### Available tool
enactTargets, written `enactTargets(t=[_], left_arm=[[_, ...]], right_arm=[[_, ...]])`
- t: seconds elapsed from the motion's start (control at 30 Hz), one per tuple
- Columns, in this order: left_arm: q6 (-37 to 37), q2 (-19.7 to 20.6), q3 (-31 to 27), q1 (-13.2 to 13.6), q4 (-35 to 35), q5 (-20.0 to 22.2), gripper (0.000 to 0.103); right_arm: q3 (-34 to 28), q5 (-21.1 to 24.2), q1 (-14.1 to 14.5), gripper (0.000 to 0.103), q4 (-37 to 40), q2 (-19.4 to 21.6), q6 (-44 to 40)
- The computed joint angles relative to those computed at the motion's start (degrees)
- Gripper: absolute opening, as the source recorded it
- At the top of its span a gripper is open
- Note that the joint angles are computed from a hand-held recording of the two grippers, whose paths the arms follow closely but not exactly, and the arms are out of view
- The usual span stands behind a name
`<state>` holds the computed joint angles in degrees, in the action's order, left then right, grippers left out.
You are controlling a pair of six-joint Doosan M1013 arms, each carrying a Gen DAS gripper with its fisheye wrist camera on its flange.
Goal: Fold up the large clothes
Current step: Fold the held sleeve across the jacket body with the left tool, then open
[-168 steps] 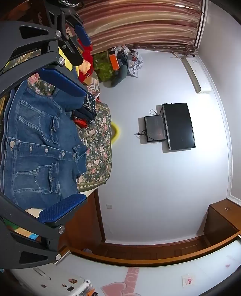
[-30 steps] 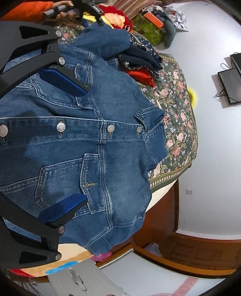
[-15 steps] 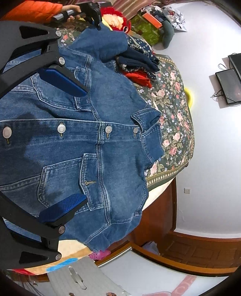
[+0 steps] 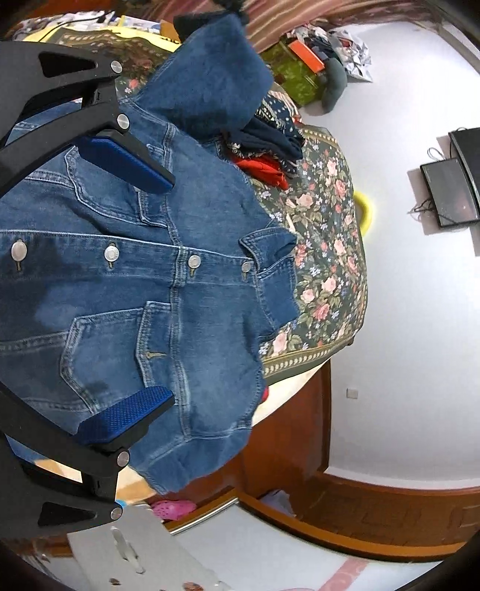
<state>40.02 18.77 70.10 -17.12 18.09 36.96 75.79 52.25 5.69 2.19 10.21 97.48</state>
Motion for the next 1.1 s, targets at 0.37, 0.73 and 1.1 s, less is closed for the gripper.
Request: enactTargets(t=[0.37, 0.73, 1.1], left_arm=[[14.8, 8.5, -17.8, -8.6, -5.4, 4.6, 0.005], [27.7, 21.9, -35.4, -14.6, -15.9, 22.7, 0.005], [36.4, 27.5, -40.2, -17.6, -21.6, 37.7, 0.007]], right_arm=[[-1.3, 2.4, -2.7, 0.103, 5.7, 0.8, -9.3], [1.5, 3.5, -5.8, 0.103, 9.7, -0.2, -12.4], [2.2, 5.6, -7.1, 0.103, 7.8, -0.5, -11.8]])
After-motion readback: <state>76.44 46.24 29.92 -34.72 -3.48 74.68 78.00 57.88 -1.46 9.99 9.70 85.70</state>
